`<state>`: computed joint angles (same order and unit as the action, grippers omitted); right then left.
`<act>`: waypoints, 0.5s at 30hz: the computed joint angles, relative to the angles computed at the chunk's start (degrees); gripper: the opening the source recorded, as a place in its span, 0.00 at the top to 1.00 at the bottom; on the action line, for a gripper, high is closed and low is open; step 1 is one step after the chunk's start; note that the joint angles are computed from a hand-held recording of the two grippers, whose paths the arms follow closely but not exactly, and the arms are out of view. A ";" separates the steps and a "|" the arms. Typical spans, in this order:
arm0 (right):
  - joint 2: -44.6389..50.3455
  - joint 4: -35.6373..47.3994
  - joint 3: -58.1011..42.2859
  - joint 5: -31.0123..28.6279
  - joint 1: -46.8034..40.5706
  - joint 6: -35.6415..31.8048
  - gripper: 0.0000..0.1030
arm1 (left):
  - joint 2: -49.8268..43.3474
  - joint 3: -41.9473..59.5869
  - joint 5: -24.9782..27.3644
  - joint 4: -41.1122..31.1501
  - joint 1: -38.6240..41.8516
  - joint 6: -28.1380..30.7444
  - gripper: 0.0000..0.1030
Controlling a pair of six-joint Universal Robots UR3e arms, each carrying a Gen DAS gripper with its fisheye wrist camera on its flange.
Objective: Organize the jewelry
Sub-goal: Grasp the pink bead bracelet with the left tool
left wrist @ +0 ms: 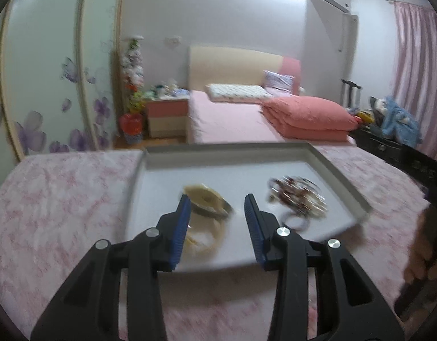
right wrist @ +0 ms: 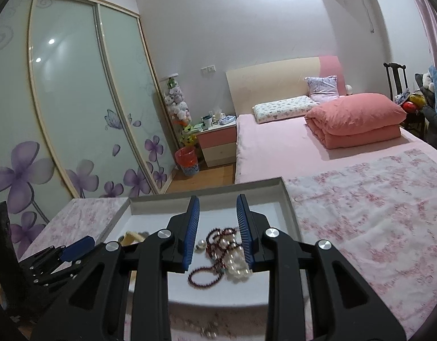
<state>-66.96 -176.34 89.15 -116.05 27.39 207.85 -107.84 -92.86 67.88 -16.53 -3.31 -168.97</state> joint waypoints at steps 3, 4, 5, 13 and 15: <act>-1.64 0.47 2.42 -1.43 1.60 -0.12 0.72 | 4.22 -3.83 -3.92 -6.61 0.18 4.13 0.61; -2.21 0.50 3.26 -1.74 2.00 0.00 0.72 | 5.45 -4.72 -4.98 -9.62 0.10 5.98 0.61; -2.80 0.50 4.09 -1.93 2.26 0.22 0.72 | 6.59 -5.66 -5.73 -12.45 -0.10 7.89 0.61; -6.89 0.66 9.94 -3.07 3.99 2.26 0.72 | 9.48 -10.20 -2.09 -17.75 -5.12 13.44 0.61; -7.49 0.47 10.98 -3.23 4.33 2.90 0.72 | 8.38 -9.74 0.45 -17.67 -6.67 13.00 0.61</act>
